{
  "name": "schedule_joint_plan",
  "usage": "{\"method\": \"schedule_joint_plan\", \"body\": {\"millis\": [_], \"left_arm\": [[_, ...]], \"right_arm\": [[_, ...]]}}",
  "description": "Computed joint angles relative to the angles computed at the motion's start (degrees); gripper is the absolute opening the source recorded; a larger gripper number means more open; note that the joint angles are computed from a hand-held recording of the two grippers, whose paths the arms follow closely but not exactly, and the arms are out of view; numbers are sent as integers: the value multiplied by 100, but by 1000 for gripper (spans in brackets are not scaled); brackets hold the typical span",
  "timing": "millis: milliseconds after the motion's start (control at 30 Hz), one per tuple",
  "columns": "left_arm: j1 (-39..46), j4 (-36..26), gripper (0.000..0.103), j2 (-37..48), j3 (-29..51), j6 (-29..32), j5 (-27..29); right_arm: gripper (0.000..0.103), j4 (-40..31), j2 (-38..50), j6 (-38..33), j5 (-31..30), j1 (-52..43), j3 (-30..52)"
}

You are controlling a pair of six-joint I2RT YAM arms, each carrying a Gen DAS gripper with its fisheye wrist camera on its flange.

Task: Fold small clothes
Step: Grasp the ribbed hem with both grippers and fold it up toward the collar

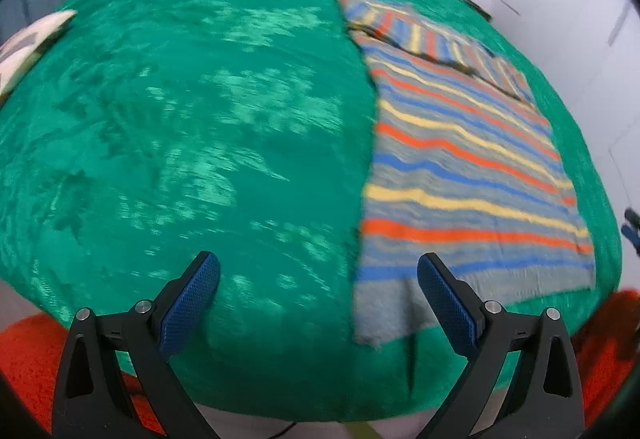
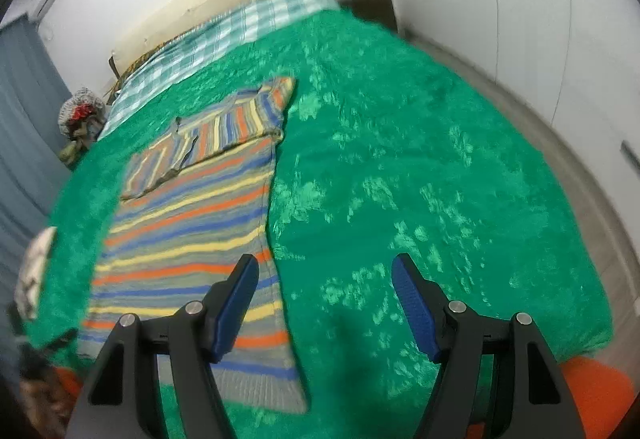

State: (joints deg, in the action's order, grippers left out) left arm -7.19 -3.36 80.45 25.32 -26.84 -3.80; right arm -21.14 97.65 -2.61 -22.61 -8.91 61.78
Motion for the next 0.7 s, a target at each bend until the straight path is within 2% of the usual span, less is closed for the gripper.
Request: {"method": "schedule_joint_plan", "body": {"millis": [33, 100, 133, 233, 300, 333, 367, 400, 433, 500, 600, 700], "left_arm": [[-231, -34, 98, 82, 66, 36, -6], [-514, -145, 90, 182, 185, 99, -67], [-683, -232, 81, 256, 266, 126, -122], [-1049, -439, 73, 497, 495, 187, -375], [-1148, -558, 59, 655, 648, 201, -465], [-1136, -657, 39, 742, 765, 214, -415], [-1096, -756, 9, 807, 856, 238, -334], [-996, -819, 7, 827, 910, 276, -89], [-974, -887, 6, 795, 931, 246, -60], [-854, -1060, 5, 682, 985, 261, 109], [-368, -1361, 5, 301, 1116, 283, 738], [329, -1629, 5, 460, 1860, 536, 1436]], "right_arm": [[69, -385, 121, -139, -199, -57, 203], [69, -1239, 372, -570, -633, -64, 503], [69, -1508, 440, -771, -706, -1, 553], [64, -2058, 628, -1214, -491, 344, 566], [63, -1949, 732, -1178, -232, 542, 478], [59, -1845, 807, -1133, -119, 621, 455], [44, -1834, 903, -1128, -94, 665, 486], [28, -2052, 1177, -1243, -186, 738, 675], [5, -2220, 1326, -1336, -180, 805, 804], [4, -2342, 1298, -1451, -119, 879, 890], [4, -2530, 1166, -1367, -439, 760, 1117], [4, -2643, 1328, -1012, -953, 570, 1800]]}}
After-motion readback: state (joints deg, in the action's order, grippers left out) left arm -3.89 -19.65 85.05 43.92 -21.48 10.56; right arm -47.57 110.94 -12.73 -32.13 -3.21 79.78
